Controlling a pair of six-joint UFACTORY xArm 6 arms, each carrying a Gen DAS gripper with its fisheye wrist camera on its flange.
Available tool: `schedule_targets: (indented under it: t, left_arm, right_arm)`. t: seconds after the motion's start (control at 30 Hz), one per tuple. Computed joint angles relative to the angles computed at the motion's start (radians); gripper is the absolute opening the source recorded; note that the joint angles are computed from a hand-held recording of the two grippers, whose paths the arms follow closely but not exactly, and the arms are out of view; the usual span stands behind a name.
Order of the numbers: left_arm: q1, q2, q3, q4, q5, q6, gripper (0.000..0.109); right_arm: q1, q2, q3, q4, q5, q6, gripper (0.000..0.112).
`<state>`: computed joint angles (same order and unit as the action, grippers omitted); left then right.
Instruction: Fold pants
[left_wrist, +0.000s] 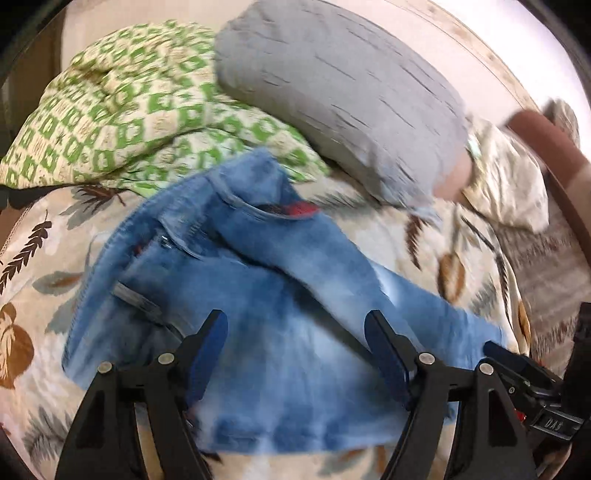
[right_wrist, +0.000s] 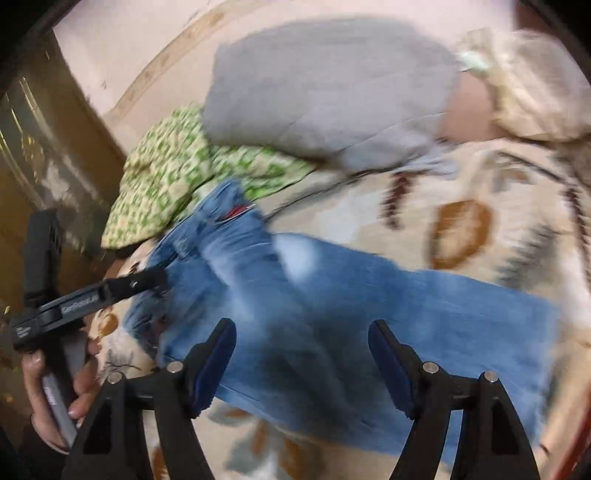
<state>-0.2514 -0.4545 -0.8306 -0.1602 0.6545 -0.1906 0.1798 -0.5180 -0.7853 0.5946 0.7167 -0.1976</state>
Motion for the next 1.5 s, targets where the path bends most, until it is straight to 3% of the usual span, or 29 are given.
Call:
schedule_targets:
  t: [0.13,0.27,0.37,0.4,0.43,0.5,0.53,0.57,0.63,0.77,0.97,1.07,1.17,1.23,1.33,1.5]
  left_arm:
    - [0.086,0.049,-0.046,-0.083,0.075,0.014,0.077]
    - [0.156,0.063,-0.065,-0.219,0.105,0.053,0.077]
    - [0.174,0.069,-0.075,-0.248,0.117,0.064,0.077]
    - [0.178,0.072,-0.081,-0.254,0.122,0.065,0.077]
    - [0.181,0.074,-0.085,-0.261,0.127,0.07,0.077]
    - [0.185,0.079,-0.091,-0.263,0.125,0.077,0.077]
    - [0.187,0.077,-0.09,-0.266,0.124,0.079,0.077]
    - [0.19,0.078,-0.091,-0.27,0.124,0.081,0.077]
    - [0.198,0.07,-0.087,-0.269,0.114,0.074,0.077]
    - [0.198,0.052,-0.076,-0.265,0.086,0.077,0.077]
    - [0.182,0.053,-0.073,-0.287,0.1,0.099,0.077]
    - [0.175,0.064,-0.078,-0.315,0.118,0.109,0.077]
    - [0.159,0.058,-0.073,-0.346,0.103,0.147,0.077]
    - [0.14,0.055,-0.07,-0.271,0.075,0.104,0.077]
    - [0.149,0.062,-0.074,-0.198,0.075,0.036,0.077]
    - [0.179,0.024,-0.046,-0.201,0.041,-0.013,0.077]
  right_arm:
    - [0.023,0.261,-0.207,0.168,0.048,-0.057,0.078]
    - [0.056,0.481,-0.413,0.146,0.071,0.017,0.078]
    - [0.085,0.604,-0.542,0.029,0.09,0.107,0.075]
    - [0.089,0.633,-0.573,0.023,0.111,0.109,0.071]
    - [0.098,0.646,-0.585,0.0,0.116,0.114,0.058]
    - [0.12,0.622,-0.558,-0.035,0.073,0.13,0.026]
    - [0.13,0.59,-0.526,-0.033,0.05,0.108,0.02]
    - [0.15,0.548,-0.485,-0.069,0.006,0.117,0.007]
    - [0.203,0.447,-0.39,-0.115,-0.082,0.087,0.005]
    - [0.303,0.32,-0.246,-0.27,-0.177,0.157,0.005]
    - [0.387,0.236,-0.094,-0.307,-0.262,0.216,0.005]
    - [0.402,0.2,-0.036,-0.217,-0.312,0.176,0.005]
    - [0.419,0.172,0.014,-0.29,-0.366,0.246,0.005]
    - [0.431,0.175,0.026,-0.218,-0.375,0.203,0.005]
    - [0.443,0.172,0.038,-0.243,-0.368,0.21,0.005]
    - [0.448,0.153,0.065,-0.22,-0.357,0.181,0.005]
